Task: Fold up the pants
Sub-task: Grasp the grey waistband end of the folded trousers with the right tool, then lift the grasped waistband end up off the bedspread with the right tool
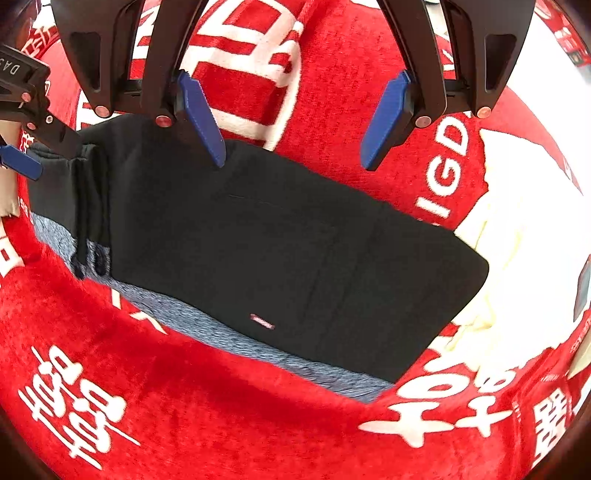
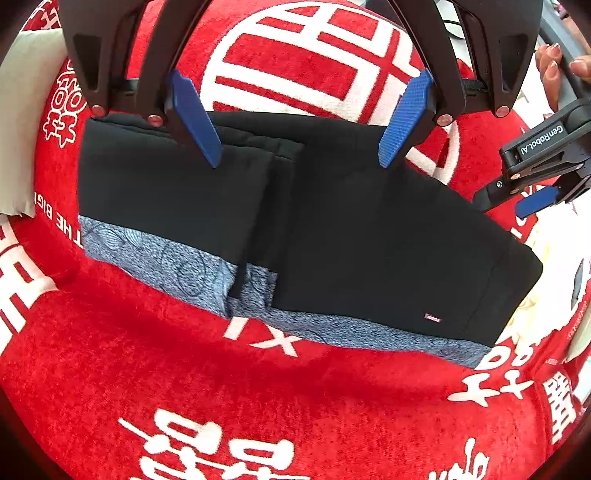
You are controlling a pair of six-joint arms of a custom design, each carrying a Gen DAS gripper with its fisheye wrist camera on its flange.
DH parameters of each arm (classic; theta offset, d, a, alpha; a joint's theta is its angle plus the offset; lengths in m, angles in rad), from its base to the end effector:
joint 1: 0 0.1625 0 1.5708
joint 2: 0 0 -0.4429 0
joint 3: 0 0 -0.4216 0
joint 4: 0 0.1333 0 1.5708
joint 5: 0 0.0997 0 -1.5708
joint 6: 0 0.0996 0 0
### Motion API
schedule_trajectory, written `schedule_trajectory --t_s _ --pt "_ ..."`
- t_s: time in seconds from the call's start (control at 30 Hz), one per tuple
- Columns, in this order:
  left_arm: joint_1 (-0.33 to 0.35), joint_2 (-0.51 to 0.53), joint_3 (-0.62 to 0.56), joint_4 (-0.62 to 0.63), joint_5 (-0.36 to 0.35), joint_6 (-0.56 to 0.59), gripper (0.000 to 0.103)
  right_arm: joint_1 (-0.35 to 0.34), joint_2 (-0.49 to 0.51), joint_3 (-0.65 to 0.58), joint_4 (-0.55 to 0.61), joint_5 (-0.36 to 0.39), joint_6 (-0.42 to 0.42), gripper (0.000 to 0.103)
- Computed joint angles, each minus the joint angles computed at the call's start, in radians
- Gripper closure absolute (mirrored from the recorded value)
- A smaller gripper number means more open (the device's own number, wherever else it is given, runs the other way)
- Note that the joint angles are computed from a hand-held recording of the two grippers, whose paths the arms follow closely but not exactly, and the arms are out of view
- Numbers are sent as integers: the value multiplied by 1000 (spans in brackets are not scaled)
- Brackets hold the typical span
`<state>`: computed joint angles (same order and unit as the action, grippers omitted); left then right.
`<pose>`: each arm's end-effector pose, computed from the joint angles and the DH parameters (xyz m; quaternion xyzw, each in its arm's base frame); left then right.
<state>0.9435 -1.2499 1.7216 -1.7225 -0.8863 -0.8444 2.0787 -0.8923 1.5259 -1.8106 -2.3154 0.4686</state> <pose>-0.1848 -0.5893 0.2866 -0.0476 0.9303 -0.1111 0.3463 0.3890 -0.5637 0.1518 0.0891 -0.9119 0.0064 0.4005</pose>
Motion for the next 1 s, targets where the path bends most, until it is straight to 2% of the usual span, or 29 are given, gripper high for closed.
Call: schedule_trajectory --t_s 0.17,0.33,0.4,0.47,0.57,0.63,0.73,0.83,0.87,1.0 --pt "17 -30 15 11 17 -26 27 -6 -17 24 -73 -22 -4 14" --pt "31 -40 22 24 24 -32 27 -50 -23 31 -142 -41 -2 14" --pt "34 -41 25 22 26 -31 27 -66 -14 25 -186 -48 -35 22" --pt "34 -41 29 20 26 -29 27 -82 0 10 -229 -53 -68 42" --pt "36 -39 35 15 21 -28 27 -114 13 -10 -267 -34 -48 63" --pt "36 -38 38 9 20 -23 27 -137 17 -17 -277 -15 -14 67" --pt "40 -31 38 0 19 -17 27 -155 38 -32 -193 -9 10 68" --pt "45 -25 32 -12 25 -17 27 -123 54 -28 -147 -62 -52 68" --pt "47 -23 29 -21 30 -15 27 -115 54 -32 -136 -55 -65 66" --pt "59 -23 14 -57 64 16 27 -103 51 -37 -259 84 -166 66"
